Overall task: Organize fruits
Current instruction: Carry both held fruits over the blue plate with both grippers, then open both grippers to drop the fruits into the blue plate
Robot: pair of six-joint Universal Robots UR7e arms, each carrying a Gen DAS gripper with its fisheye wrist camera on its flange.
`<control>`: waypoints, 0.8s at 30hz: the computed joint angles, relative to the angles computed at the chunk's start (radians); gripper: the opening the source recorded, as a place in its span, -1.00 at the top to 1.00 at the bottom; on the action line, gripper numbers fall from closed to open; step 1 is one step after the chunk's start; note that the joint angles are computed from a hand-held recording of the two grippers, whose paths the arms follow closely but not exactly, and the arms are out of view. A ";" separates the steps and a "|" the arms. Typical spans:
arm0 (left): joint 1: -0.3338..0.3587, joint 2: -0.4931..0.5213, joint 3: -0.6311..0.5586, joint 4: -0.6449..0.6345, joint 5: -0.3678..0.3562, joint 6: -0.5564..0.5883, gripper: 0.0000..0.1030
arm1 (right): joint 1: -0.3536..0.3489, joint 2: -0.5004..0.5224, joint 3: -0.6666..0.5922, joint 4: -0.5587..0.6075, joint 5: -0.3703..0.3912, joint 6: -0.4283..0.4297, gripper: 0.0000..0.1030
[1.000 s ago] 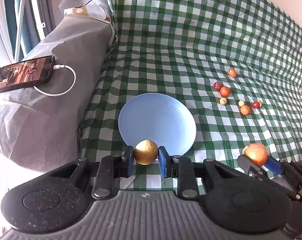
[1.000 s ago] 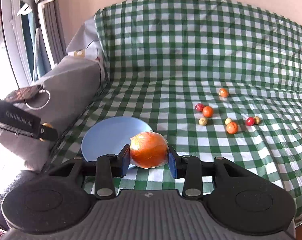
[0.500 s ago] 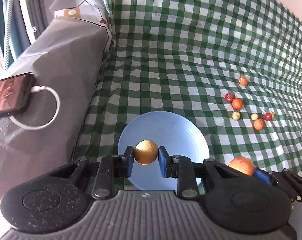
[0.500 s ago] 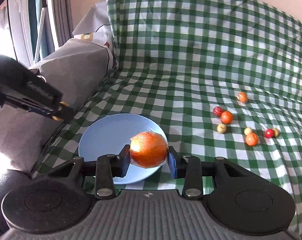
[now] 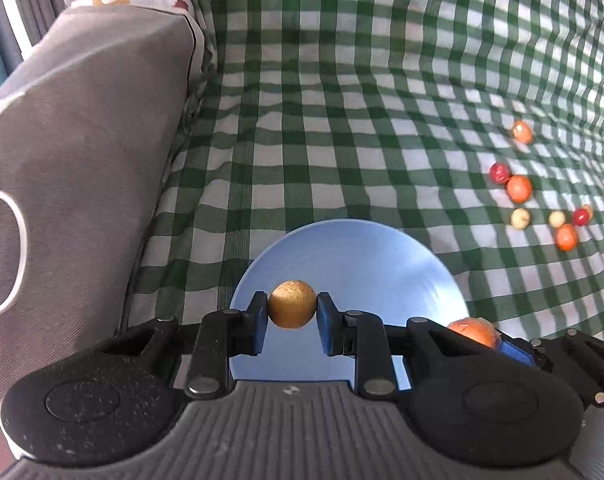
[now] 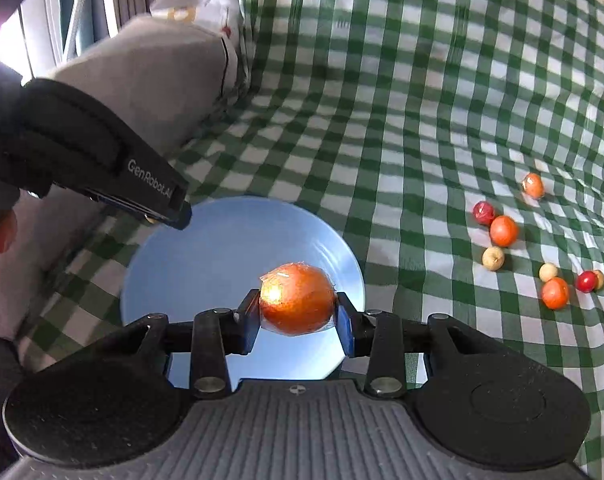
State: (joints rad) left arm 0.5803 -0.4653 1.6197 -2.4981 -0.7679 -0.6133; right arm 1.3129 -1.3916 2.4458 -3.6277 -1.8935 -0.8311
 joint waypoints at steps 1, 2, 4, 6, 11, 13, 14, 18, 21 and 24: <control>0.006 0.008 -0.009 0.008 0.000 0.004 0.44 | -0.003 0.005 -0.005 0.005 -0.006 -0.005 0.22; 0.012 0.016 -0.019 0.020 0.001 0.006 0.44 | -0.003 0.015 -0.014 0.013 -0.017 -0.009 0.22; 0.022 0.026 -0.029 0.033 -0.003 0.012 0.43 | -0.003 0.026 -0.026 0.033 -0.028 -0.012 0.22; 0.026 0.027 -0.029 0.031 -0.004 0.027 0.07 | 0.002 0.032 -0.039 0.057 -0.037 -0.014 0.22; -0.018 -0.005 0.050 -0.078 0.073 0.067 -0.99 | 0.023 0.002 -0.058 0.144 -0.046 0.032 -0.26; -0.041 -0.041 0.074 -0.032 0.063 0.040 -0.99 | 0.035 -0.033 -0.043 0.154 -0.049 0.044 -0.55; -0.053 -0.058 0.087 -0.004 0.065 0.010 -0.99 | 0.037 -0.056 -0.034 0.170 -0.046 0.049 -0.66; -0.120 -0.148 0.186 0.066 0.062 -0.150 -0.99 | 0.052 -0.191 0.039 0.242 -0.049 0.071 -0.89; -0.176 -0.212 0.252 0.139 0.034 -0.288 -0.99 | 0.066 -0.293 0.100 0.286 -0.063 0.084 -0.93; -0.227 -0.261 0.308 0.165 0.026 -0.386 -0.99 | 0.087 -0.386 0.161 0.284 -0.074 0.109 -0.94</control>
